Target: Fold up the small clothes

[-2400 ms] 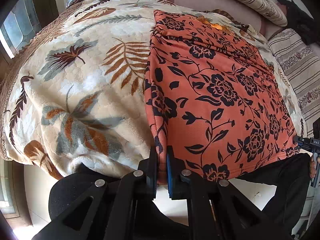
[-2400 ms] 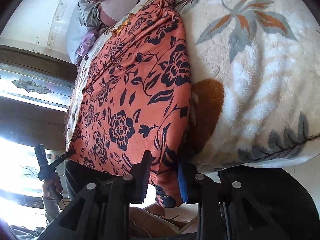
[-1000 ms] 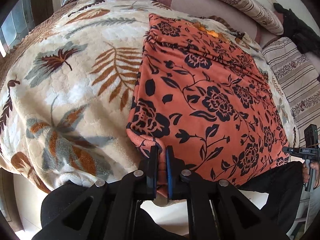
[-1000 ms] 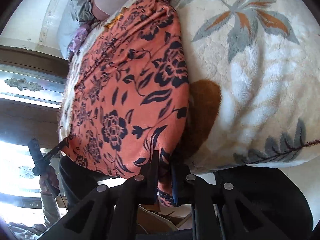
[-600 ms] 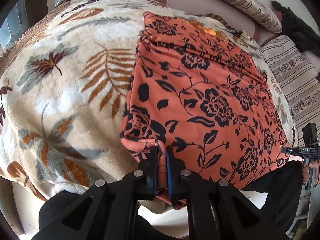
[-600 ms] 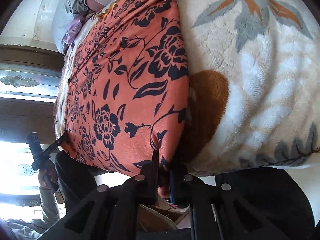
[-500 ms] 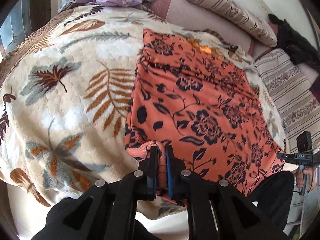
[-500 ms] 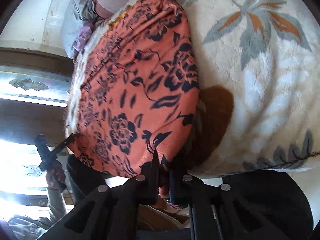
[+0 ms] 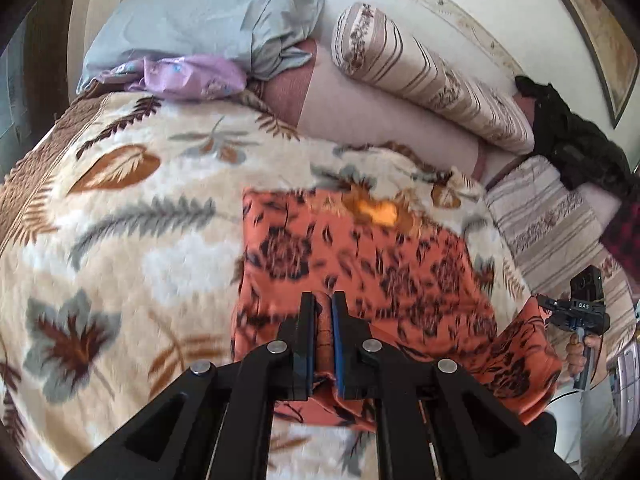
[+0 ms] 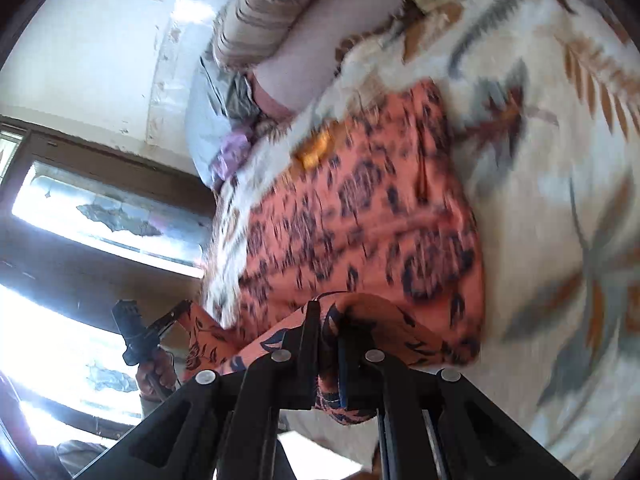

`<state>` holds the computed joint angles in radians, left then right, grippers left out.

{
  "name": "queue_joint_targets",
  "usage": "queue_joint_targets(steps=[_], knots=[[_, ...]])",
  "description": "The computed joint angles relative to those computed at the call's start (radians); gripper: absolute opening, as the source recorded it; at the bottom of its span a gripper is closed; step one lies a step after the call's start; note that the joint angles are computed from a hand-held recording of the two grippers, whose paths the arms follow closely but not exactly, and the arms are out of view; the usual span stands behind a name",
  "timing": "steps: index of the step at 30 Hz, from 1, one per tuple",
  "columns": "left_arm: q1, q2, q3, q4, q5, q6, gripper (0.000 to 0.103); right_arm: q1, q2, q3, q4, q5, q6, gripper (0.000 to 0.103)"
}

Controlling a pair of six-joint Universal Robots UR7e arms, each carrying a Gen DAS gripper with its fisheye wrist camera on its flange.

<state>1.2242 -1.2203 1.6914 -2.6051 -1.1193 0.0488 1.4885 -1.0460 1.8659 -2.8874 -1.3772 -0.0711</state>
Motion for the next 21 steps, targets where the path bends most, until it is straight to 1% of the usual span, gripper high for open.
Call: queue_joint_targets(steps=[1,2,3,4,5,6,7,8,9,10,11,13,15,17,18,19,21], knots=[[0.018,0.061,-0.066,-0.017,-0.002,0.011,0.013,-0.002,0.043,-0.067,-0.013,-0.001,0.024,0.009],[0.032,0.129,-0.136,-0.016,0.029,0.017,0.032,-0.006,0.095,-0.141,0.0,-0.029,0.027,0.015],[0.048,0.191,-0.196,-0.023,0.074,0.02,0.049,-0.014,0.147,-0.214,0.032,-0.058,0.025,0.023],[0.067,0.251,-0.252,-0.023,0.105,0.03,0.074,-0.025,0.193,-0.269,0.05,-0.082,0.044,0.057],[0.09,0.299,-0.304,-0.01,0.114,0.04,0.076,-0.032,0.228,-0.299,0.039,-0.12,0.069,0.086],[0.104,0.337,-0.346,0.019,0.153,0.025,0.076,-0.038,0.246,-0.303,0.005,-0.151,0.095,0.086],[0.118,0.347,-0.359,0.04,0.175,-0.006,0.076,-0.051,0.247,-0.28,-0.046,-0.141,0.126,0.086],[0.129,0.331,-0.334,0.022,0.156,-0.031,0.076,-0.063,0.239,-0.241,-0.103,-0.115,0.14,0.086],[0.143,0.307,-0.303,-0.016,0.098,-0.039,0.076,-0.067,0.222,-0.204,-0.135,-0.113,0.117,0.086],[0.149,0.281,-0.263,-0.061,0.079,-0.049,0.076,-0.064,0.205,-0.174,-0.148,-0.13,0.081,0.086],[0.148,0.255,-0.225,-0.097,0.085,-0.05,0.076,-0.061,0.189,-0.148,-0.154,-0.146,0.051,0.086],[0.142,0.202,-0.143,-0.167,0.1,-0.025,0.076,-0.059,0.162,-0.118,-0.118,-0.17,0.025,0.086],[0.134,0.156,-0.071,-0.21,0.084,-0.006,0.076,-0.056,0.149,-0.105,-0.08,-0.202,-0.017,0.086],[0.136,0.124,-0.034,-0.157,0.016,0.001,0.076,-0.047,0.156,-0.11,-0.036,-0.233,-0.053,0.086],[0.134,0.122,-0.019,-0.14,-0.002,0.017,0.077,-0.041,0.168,-0.121,-0.014,-0.244,-0.068,0.086],[0.13,0.131,-0.015,-0.117,0.003,0.035,0.08,-0.031,0.181,-0.126,-0.015,-0.268,-0.091,0.086],[0.125,0.17,-0.025,-0.08,0.05,0.06,0.081,-0.003,0.21,-0.151,-0.014,-0.317,-0.134,0.086]])
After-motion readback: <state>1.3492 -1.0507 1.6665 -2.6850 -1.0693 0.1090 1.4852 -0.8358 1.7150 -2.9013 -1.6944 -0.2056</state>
